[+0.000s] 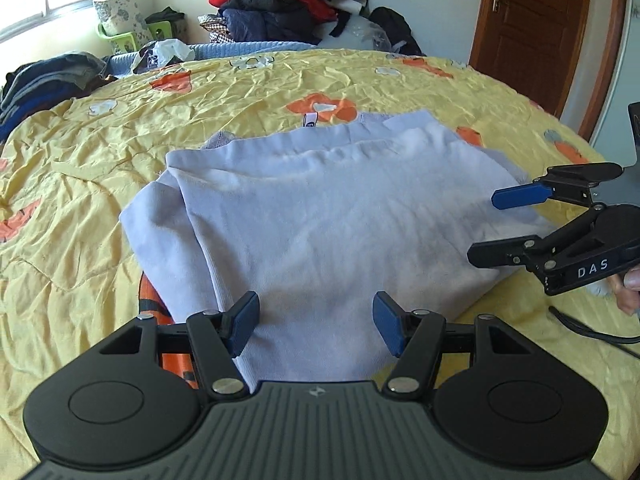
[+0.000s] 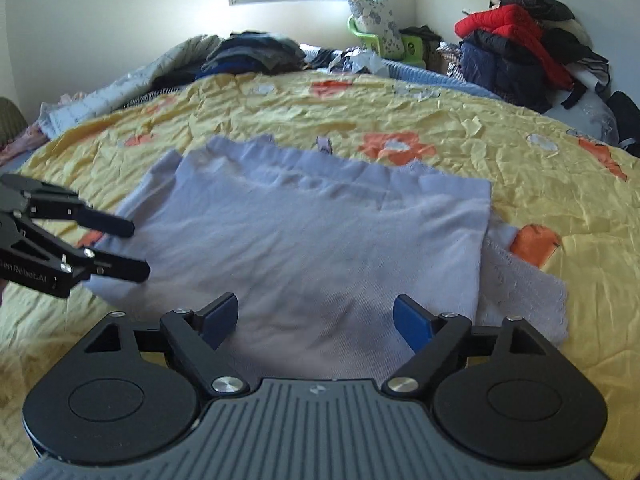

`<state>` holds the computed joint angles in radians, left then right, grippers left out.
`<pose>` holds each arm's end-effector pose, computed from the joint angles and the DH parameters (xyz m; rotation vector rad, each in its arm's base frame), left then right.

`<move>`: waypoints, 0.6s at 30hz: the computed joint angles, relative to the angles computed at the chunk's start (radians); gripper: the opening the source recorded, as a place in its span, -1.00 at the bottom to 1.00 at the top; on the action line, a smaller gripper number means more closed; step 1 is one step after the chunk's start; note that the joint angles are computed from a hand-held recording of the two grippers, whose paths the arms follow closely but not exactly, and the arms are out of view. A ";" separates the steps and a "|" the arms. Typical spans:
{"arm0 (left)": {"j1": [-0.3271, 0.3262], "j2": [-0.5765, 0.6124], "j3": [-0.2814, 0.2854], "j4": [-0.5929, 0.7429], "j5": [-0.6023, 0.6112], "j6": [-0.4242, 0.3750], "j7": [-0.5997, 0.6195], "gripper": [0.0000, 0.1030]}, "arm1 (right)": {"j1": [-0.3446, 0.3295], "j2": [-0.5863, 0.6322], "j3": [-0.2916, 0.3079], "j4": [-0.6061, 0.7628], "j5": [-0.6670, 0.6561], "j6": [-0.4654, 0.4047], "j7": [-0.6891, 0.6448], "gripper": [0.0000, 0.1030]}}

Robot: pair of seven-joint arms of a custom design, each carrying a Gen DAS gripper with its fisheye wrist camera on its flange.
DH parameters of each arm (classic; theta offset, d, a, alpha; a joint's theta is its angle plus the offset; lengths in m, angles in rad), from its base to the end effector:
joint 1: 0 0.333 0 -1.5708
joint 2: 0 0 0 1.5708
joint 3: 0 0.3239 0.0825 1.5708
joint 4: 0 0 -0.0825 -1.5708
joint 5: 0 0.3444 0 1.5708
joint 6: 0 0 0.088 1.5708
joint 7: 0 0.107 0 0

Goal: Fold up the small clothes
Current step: 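Withdraw both grippers above the folded top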

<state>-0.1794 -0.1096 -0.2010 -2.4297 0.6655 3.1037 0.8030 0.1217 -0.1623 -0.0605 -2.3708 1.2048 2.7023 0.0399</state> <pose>0.4265 -0.2287 0.4608 -1.5418 2.0390 -0.8813 0.4712 -0.0039 0.4566 -2.0554 1.1034 -0.4622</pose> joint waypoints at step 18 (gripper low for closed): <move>-0.036 0.050 -0.016 0.039 -0.002 0.047 -0.079 0.21 | -0.047 -0.096 -0.066 -0.094 0.132 -0.107 0.032 0.63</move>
